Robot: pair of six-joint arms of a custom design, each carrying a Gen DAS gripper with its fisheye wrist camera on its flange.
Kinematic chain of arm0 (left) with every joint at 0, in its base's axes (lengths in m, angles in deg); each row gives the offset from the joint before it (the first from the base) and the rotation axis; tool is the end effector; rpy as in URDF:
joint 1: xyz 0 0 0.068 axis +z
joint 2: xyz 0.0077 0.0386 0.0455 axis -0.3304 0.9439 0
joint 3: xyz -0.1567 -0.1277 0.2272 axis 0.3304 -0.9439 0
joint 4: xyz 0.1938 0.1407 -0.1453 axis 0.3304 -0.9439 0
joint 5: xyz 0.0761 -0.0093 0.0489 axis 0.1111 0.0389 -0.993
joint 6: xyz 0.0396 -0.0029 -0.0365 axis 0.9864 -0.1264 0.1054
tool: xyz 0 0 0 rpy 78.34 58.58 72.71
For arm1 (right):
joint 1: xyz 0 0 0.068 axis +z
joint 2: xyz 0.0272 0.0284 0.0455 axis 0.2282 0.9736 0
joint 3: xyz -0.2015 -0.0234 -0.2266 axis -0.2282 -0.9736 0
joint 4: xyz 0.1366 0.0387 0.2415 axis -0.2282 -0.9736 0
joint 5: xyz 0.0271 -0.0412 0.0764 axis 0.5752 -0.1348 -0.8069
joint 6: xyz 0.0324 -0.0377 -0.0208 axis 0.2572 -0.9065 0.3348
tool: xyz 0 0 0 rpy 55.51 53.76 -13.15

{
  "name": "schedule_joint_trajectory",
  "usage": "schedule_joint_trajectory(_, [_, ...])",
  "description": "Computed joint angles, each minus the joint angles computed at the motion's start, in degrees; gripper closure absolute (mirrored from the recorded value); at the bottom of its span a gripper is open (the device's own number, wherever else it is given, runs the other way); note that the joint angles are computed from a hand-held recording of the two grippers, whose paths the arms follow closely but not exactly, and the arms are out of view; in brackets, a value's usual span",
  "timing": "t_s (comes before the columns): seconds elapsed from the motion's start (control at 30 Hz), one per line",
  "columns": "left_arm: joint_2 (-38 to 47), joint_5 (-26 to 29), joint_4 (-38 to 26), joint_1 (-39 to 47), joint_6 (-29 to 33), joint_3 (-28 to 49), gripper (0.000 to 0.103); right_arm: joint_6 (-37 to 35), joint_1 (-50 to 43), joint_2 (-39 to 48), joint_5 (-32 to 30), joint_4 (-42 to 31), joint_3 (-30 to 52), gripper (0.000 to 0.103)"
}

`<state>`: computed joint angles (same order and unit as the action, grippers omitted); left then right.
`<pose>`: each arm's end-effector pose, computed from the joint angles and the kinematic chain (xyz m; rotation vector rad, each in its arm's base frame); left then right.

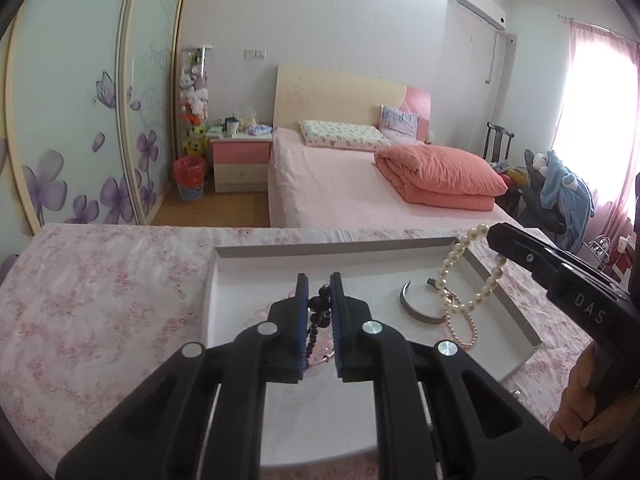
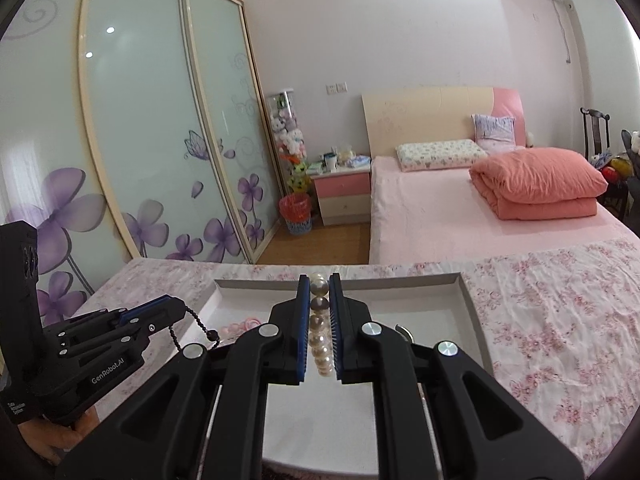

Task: Organize jewelry
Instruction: 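Carry pearl bracelet and black necklace into the gray tray and open both tools, then grasp pearl stud earring with right tool while left tool moves to second earring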

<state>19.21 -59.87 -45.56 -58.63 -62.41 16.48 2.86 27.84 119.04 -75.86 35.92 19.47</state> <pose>0.1788 -0.1212 0.1657 -0.1993 2.1486 -0.0652 0.2168 0.0694 0.1783 -0.4327 2.0167 0.5543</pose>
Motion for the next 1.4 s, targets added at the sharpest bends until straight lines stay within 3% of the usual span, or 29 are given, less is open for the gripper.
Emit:
schedule_joint_trajectory(0.23, [7.18,5.14,6.96,4.75,2.42,0.37,0.089,0.17,1.24,7.37,3.12,0.46,3.27,0.091])
schedule_joint_trajectory(0.3, [6.85,6.0,7.66,5.25,1.98,-0.23,0.076,0.38,0.17,6.79,2.22,-0.39,3.28,0.084])
schedule_joint_trajectory(0.37, [5.07,6.43,7.88,6.27,1.79,-1.35,0.072,0.65,-1.03,5.66,1.66,-0.66,2.73,0.07])
schedule_joint_trajectory(0.73, [-11.24,0.37,-6.35,2.97,-1.89,-3.2,0.069,-2.16,-7.56,-5.67,-3.14,-9.1,-0.11,0.07])
schedule_joint_trajectory(0.93, [-17.22,-7.58,-17.56,-7.86,-10.12,-3.52,0.066,-8.16,-15.73,-13.51,-8.19,-18.53,-2.19,0.07])
schedule_joint_trajectory(1.07, [-19.54,-12.36,-25.93,-17.1,-18.88,-4.13,0.064,-14.11,-20.81,-12.9,-10.38,-23.55,-4.05,0.07])
schedule_joint_trajectory(1.27, [-15.22,-17.32,-37.38,-31.82,-36.18,-3.79,0.056,-24.37,-25.66,-9.72,-9.79,-28.63,-6.9,0.07])
schedule_joint_trajectory(1.4, [-11.06,-16.57,-38.98,-37.44,-42.72,-4.68,0.053,-27.39,-25.68,-9.84,-7.68,-30.85,-8.18,0.07])
